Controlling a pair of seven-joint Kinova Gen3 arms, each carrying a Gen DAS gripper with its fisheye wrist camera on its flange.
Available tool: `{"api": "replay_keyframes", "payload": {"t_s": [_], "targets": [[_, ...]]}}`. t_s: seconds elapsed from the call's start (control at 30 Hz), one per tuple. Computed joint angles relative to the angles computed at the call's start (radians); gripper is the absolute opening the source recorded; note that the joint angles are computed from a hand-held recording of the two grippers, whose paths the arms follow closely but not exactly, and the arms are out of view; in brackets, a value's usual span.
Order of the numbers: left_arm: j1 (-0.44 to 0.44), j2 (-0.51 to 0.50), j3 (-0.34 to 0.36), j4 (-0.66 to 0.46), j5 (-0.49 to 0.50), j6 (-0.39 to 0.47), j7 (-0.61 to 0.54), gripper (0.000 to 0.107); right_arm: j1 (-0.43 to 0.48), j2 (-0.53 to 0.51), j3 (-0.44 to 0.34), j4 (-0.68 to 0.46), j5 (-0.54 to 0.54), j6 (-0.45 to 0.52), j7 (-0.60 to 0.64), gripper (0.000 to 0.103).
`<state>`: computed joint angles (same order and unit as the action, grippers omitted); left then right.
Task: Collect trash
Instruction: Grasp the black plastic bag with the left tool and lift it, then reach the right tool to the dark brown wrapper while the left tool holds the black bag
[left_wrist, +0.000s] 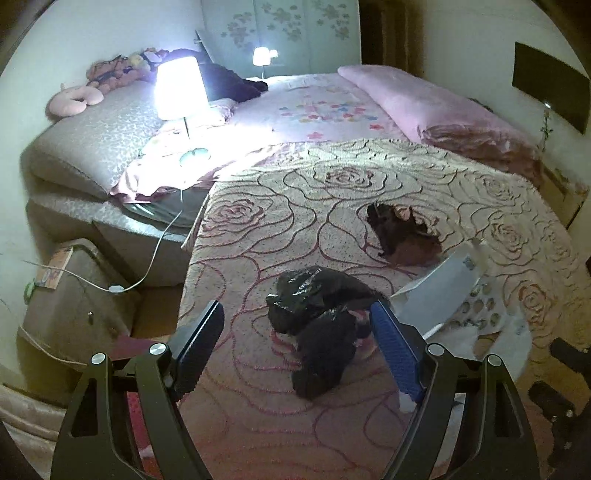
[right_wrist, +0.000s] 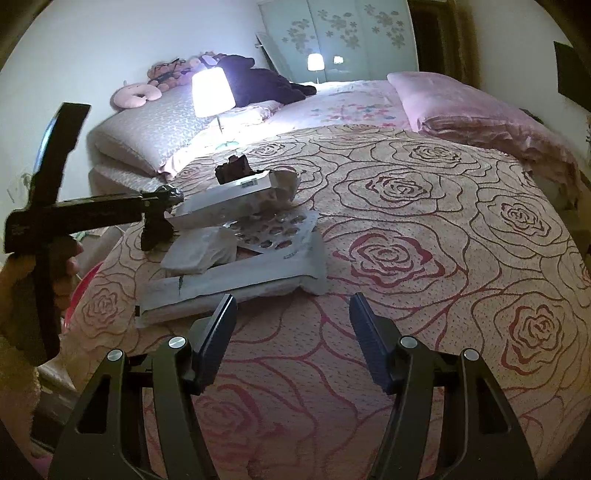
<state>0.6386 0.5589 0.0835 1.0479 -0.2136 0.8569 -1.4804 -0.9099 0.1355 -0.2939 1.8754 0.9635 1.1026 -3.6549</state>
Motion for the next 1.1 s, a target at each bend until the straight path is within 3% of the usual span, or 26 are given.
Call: {"api": "replay_keyframes", "payload": {"t_s": [0.17,0.3,0.4,0.67,1.1], "targets": [[0.007,0.011,-0.007,0.013,-0.013,-0.017,-0.001,0.074,0.004,-0.001,0.001,0.007,-0.003,-0.01,-0.006,0.061],[-0.009,0.027,0.006,-0.003,0.006,0.007,-0.023,0.048,0.009,0.0,0.002,0.01,-0.004,-0.023,-0.004,0.061],[-0.018,0.031,0.009,-0.007,0.022,0.014,-0.03,0.036,0.009,0.0,0.003,0.011,-0.004,-0.027,-0.002,0.061],[-0.015,-0.029,-0.005,0.094,0.008,-0.059,-0.02,0.032,0.005,0.002,0.003,0.003,-0.001,-0.016,0.001,0.061],[0.003,-0.211,-0.004,0.408,-0.117,-0.211,0.082,0.032,-0.003,0.014,0.006,-0.04,-0.008,0.007,0.064,0.061]]}}
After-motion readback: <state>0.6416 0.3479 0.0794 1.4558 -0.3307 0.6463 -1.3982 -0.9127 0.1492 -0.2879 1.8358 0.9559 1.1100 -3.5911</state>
